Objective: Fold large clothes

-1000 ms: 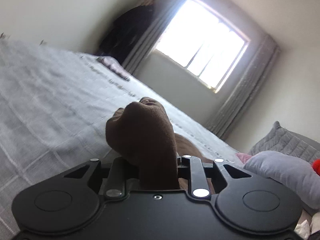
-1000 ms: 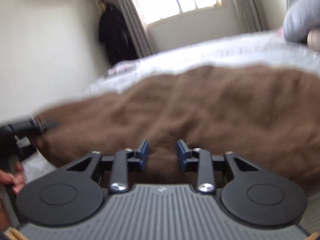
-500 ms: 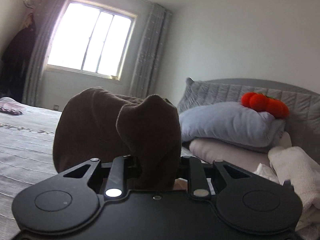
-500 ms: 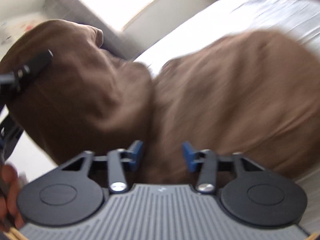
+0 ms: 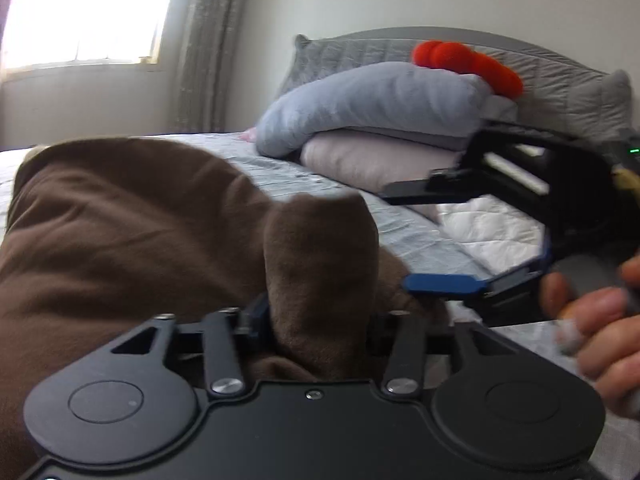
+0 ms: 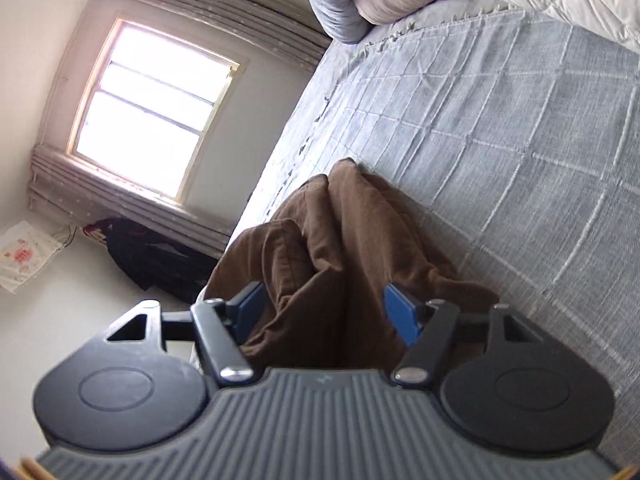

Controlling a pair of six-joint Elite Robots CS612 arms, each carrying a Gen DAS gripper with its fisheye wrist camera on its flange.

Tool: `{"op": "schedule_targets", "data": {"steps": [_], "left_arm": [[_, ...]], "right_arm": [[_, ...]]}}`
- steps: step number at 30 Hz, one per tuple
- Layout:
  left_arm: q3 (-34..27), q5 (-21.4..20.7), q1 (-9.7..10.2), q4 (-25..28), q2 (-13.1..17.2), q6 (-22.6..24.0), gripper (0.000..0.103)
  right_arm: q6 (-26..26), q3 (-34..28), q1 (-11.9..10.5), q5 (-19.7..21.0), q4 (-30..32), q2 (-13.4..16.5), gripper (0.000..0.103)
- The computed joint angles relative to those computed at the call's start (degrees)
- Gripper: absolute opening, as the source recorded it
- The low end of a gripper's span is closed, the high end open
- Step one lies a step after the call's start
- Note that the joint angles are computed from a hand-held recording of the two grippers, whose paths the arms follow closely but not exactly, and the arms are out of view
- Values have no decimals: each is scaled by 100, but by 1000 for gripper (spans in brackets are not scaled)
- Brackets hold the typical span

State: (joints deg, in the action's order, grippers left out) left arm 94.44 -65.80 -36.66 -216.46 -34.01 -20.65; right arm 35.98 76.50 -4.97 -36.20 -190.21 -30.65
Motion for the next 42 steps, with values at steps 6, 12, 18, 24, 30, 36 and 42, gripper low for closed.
{"op": "schedule_targets", "data": {"steps": [6, 12, 18, 24, 30, 36, 42], "left_arm": [[542, -533, -83, -203, -451, 604, 93], [1034, -517, -29, -505, -709, 183, 102], [1442, 112, 79, -477, -883, -807, 102], [1566, 460, 346, 907, -1056, -2851, 103], [1496, 255, 473, 131, -811, -4054, 103], [1157, -47, 459, 302, -684, -3749, 103], [711, -763, 624, 230, -403, -3777, 103]], "right_arm": [[-312, 15, 39, 113, 96, -40, 94], [-736, 103, 109, 206, 288, -148, 98], [-1551, 132, 254, 189, 768, -216, 99], [-2420, 275, 680, -1579, -142, -168, 34], [-2098, 527, 601, -1359, -2073, -363, 23], [-1849, 292, 451, -1794, -1842, -188, 22], [-1825, 108, 440, -2454, -895, 36, 24]]}}
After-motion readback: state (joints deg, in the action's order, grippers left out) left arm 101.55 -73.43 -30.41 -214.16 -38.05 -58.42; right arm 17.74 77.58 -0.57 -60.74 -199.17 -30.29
